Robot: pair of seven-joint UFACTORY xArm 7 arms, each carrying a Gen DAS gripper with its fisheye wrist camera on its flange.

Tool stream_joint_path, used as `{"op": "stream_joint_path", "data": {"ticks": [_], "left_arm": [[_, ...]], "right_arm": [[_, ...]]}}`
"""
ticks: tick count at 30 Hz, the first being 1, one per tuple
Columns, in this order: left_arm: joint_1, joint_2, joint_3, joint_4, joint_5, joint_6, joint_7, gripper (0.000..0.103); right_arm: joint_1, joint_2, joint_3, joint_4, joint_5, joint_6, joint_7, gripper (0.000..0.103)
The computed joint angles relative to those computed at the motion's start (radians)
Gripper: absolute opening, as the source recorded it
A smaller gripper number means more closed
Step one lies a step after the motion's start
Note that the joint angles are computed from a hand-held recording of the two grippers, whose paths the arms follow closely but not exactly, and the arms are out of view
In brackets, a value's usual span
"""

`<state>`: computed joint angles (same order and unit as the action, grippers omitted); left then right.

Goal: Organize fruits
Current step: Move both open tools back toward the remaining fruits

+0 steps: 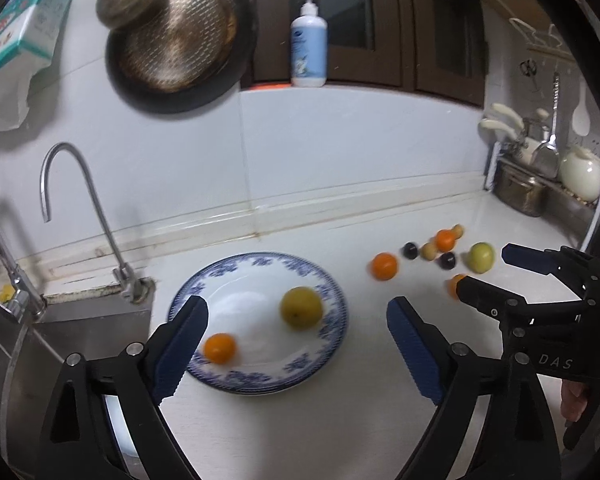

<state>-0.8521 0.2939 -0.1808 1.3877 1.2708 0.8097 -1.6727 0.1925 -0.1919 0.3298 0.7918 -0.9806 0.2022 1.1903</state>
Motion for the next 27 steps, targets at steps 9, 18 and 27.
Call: {"op": "stream_joint_path", "data": {"ticks": [9, 18, 27], "left_arm": [[-0.083, 0.111, 0.02, 0.179, -0.008, 0.038, 0.058, 0.099], [-0.199, 0.266, 0.096, 0.419, -0.069, 0.1, 0.11, 0.099], [-0.282, 0.499, 0.183, 0.752, -0.194, 0.144, 0.266, 0.099]], "right_arm": [[-0.08, -0.188, -0.003, -0.125, 0.067, 0.003, -0.059, 0.082], [-0.121, -0.29, -0.08, -0.219, 0.201, -0.086, -0.28, 0.082], [-0.1, -0.272, -0.22, -0.263, 0.33, -0.157, -0.527, 0.082]]}}
